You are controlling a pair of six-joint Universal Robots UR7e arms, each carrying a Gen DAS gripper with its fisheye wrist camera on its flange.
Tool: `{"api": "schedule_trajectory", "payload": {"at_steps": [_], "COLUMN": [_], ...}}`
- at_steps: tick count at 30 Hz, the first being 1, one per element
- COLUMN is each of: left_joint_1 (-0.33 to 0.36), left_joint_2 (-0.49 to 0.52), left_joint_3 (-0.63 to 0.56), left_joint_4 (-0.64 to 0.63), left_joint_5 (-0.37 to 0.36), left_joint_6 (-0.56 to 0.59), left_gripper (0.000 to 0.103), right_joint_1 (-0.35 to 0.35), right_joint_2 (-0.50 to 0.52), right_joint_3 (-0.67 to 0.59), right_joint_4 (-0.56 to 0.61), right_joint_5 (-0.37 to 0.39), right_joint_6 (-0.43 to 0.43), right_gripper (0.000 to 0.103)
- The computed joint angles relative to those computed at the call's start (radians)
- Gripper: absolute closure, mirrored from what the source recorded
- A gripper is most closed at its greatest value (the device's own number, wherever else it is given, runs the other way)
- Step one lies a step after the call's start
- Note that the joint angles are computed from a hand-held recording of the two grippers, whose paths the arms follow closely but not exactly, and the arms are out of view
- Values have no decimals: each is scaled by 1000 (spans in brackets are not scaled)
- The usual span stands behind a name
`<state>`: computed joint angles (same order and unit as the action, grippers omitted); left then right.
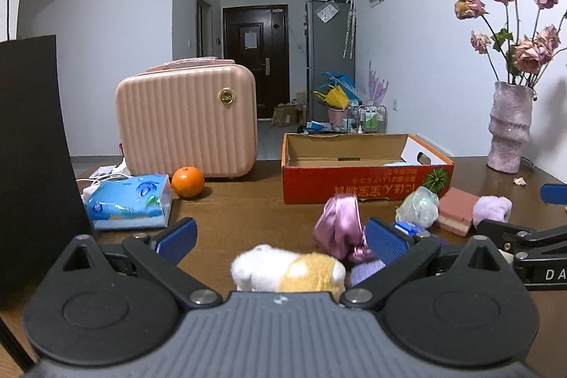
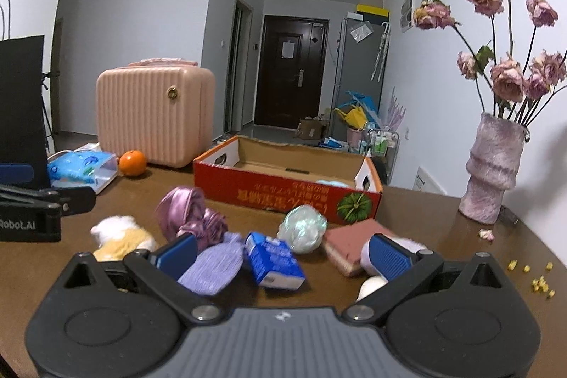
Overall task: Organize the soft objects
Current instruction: 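Move the left tool to the yellow-white hamster plush and close on it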
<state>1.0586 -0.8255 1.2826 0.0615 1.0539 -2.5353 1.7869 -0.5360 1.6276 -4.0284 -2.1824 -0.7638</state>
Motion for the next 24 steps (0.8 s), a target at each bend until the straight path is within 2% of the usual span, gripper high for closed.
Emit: {"api": "schedule_trajectory", "payload": {"at_steps": [9,14,19,24], "left_joint_1": [19,27,32,46], "left_joint_2": [-5,9,41,121], "left_joint_3": [63,43,-5,-139], "left_joint_4": [-65,-35,27,166], "left_joint_5": [5,13,1,-13], "left_joint_6": [49,46,35,0], "left_gripper": [0,0,0,0], "right_joint_1": [-28,-33,-34,-36], "right_joint_2": [14,15,16,16], "right_joint_3": [21,18,17,16], "right_joint_4": [-3,12,0,1], "right_joint_5": [35,31,30,25], "right_joint_6": [41,54,56,64], "right_gripper": [0,0,0,0]}}
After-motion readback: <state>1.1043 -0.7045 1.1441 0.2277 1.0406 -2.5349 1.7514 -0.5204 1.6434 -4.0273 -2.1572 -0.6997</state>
